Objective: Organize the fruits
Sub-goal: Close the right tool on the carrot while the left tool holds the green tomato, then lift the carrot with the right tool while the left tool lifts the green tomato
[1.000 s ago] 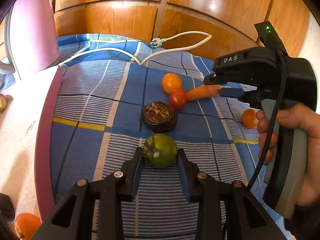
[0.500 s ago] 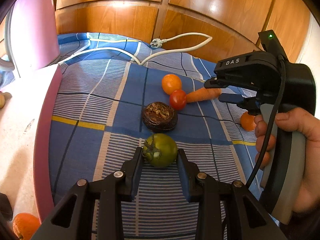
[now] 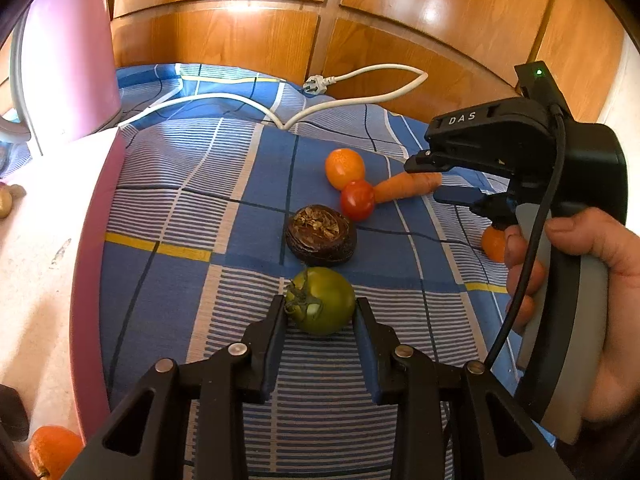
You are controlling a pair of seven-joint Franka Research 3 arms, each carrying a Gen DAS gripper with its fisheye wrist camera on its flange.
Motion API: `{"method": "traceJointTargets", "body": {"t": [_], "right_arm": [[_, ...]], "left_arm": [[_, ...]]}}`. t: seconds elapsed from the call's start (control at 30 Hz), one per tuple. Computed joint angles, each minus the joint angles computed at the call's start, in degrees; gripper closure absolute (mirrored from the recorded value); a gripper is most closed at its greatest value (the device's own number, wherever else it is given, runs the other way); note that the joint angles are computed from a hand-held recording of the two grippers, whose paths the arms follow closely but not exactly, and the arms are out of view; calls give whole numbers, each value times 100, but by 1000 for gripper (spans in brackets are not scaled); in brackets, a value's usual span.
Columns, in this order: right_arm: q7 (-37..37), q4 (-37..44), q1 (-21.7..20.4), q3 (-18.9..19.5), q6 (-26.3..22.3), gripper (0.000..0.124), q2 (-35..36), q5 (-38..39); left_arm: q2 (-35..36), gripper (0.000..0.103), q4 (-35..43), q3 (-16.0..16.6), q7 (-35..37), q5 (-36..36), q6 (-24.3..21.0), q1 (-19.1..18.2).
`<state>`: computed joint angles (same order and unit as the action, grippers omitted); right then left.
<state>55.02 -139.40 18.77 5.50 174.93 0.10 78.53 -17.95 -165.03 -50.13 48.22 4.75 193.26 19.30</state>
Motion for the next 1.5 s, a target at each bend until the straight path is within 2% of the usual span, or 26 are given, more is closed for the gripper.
{"method": "traceJointTargets", "body": {"t": [0.13,0.27,0.37,0.6,0.77,0.93,1.17,1.37,1.5], "right_arm": [[-122,10,7,7,22,84,9,46],[77,16,-23,-20,-69,84,14,-193],[174,25,-52,-36,-119,84,14,-223],[423,52,-78,-33,-133,83,49,-411],[543,98,-86,-9,-85,82,107,-485],[765,125,-94,13,-31,82,159,-679],[253,320,-230,-13,-428,82,271,49],[699,396,-238,0,-415,81,369,-426],[440,427,-290,29,-467,83,376,-249]], "left_arm": [[-171,70,66,-236,-132,57,-208,228],[-178,70,92,-234,-339,309,-229,340],[-316,70,96,-363,-537,445,-310,479],[-464,70,231,-627,-1033,817,-470,985],[-563,70,383,-938,-1400,1106,-670,1442],[-594,70,483,-1104,-1742,1424,-796,1723],[-562,70,712,-1463,-2203,1910,-919,2236],[-521,70,926,-1753,-2621,2311,-1038,2654],[-455,70,980,-1809,-2833,2568,-965,2826]]}}
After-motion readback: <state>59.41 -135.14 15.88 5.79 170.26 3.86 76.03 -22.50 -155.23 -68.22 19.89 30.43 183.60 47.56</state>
